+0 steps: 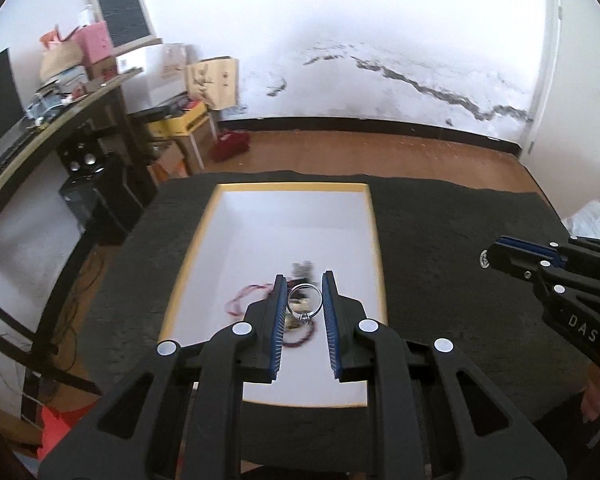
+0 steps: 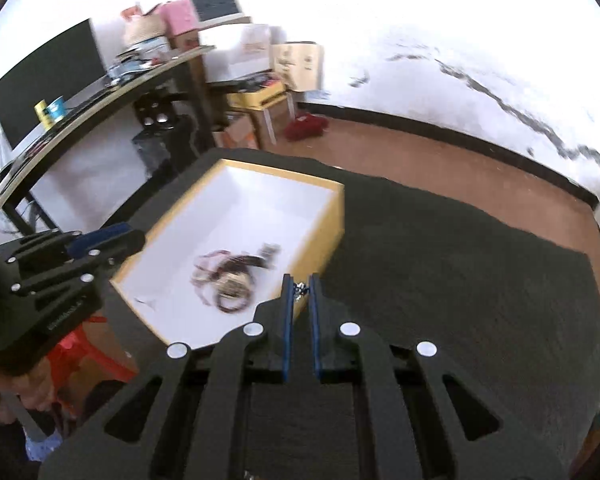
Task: Organize jewelry
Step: 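Lower the ring into the box and open the left tool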
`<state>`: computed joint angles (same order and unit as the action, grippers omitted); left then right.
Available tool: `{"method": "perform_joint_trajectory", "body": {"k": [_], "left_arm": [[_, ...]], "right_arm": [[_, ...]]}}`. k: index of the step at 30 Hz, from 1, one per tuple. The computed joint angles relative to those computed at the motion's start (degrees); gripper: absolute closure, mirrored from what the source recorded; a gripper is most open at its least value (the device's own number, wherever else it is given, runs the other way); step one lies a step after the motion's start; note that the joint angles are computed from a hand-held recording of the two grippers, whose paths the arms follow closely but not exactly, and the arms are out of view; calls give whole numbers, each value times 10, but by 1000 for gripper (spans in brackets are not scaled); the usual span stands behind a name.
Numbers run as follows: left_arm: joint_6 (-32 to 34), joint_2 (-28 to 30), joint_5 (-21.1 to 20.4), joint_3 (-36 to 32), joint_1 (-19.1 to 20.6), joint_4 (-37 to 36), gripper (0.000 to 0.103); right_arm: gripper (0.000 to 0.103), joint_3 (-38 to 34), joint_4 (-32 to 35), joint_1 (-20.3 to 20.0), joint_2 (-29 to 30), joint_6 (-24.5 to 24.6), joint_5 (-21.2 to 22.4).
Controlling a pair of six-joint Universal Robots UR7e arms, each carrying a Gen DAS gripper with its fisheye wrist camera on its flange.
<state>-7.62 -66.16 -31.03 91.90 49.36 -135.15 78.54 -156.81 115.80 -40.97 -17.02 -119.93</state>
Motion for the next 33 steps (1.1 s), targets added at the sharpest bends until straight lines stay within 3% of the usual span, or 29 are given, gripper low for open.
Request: {"method": "perform_joint_trajectory", "body": {"k": [12,24,33], "left_arm": [[-2,-38,19,17,44,-8,85],[24,37,-34,-24,126,-35,85],[18,73,-42,-43,155,-25,85]], "right_arm": [[95,-124,76,37,103,-6,10],[95,-176,112,31,145,-3,-8],[95,-199,126,27,161,-1,-20]]}}
